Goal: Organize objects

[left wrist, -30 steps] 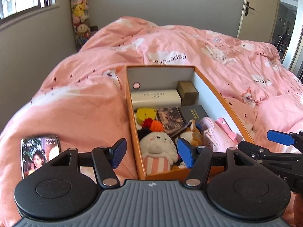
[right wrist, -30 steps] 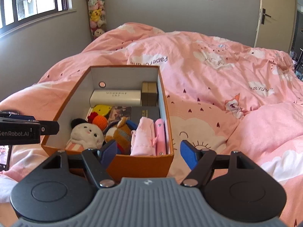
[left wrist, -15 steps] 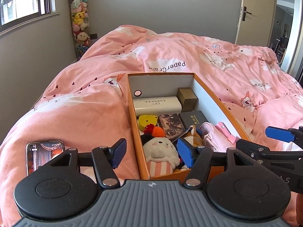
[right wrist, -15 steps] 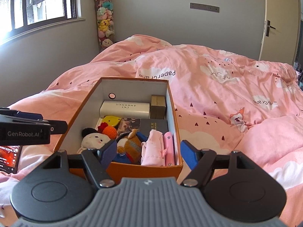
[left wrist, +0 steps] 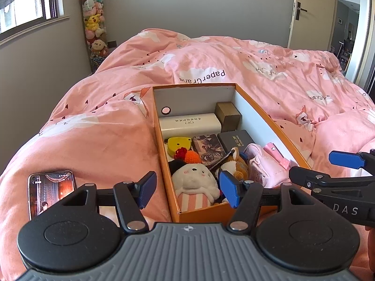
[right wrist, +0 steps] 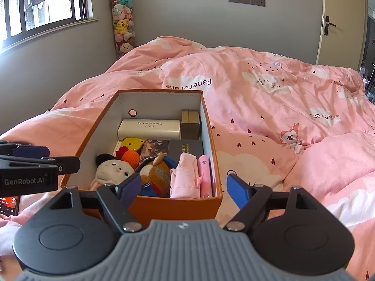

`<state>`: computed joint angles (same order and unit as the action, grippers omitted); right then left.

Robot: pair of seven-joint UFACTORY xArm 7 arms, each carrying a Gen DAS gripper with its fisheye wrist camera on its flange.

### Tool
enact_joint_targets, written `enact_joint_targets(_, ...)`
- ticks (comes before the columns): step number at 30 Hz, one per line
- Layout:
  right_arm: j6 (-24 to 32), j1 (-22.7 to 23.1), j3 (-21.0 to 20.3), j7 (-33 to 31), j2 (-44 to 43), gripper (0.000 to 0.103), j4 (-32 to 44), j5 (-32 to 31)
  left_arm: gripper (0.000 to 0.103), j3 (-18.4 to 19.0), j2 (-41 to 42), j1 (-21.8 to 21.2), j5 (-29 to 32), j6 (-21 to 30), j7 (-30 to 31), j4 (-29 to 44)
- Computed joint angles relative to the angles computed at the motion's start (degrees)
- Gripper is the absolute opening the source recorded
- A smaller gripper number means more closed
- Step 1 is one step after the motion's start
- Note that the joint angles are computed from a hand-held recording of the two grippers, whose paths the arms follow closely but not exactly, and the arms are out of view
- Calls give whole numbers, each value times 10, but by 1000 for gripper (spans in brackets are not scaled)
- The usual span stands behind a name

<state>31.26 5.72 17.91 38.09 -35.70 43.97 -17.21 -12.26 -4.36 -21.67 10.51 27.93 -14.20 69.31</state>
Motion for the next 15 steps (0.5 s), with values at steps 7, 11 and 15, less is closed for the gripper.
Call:
enact_joint_targets(7, 2, 4, -5, -2, 3, 82, 0, 6, 73, 0, 1, 0, 1, 1, 0, 1)
enact_joint_targets(11, 2, 5, -5, -2, 3, 82, -1, 7, 73, 0, 1, 0, 1, 0, 0, 1)
enact_joint_targets(15, 1, 5, -5, -1, 4, 82, -1, 8, 73, -1, 1, 0, 6, 1, -3, 1)
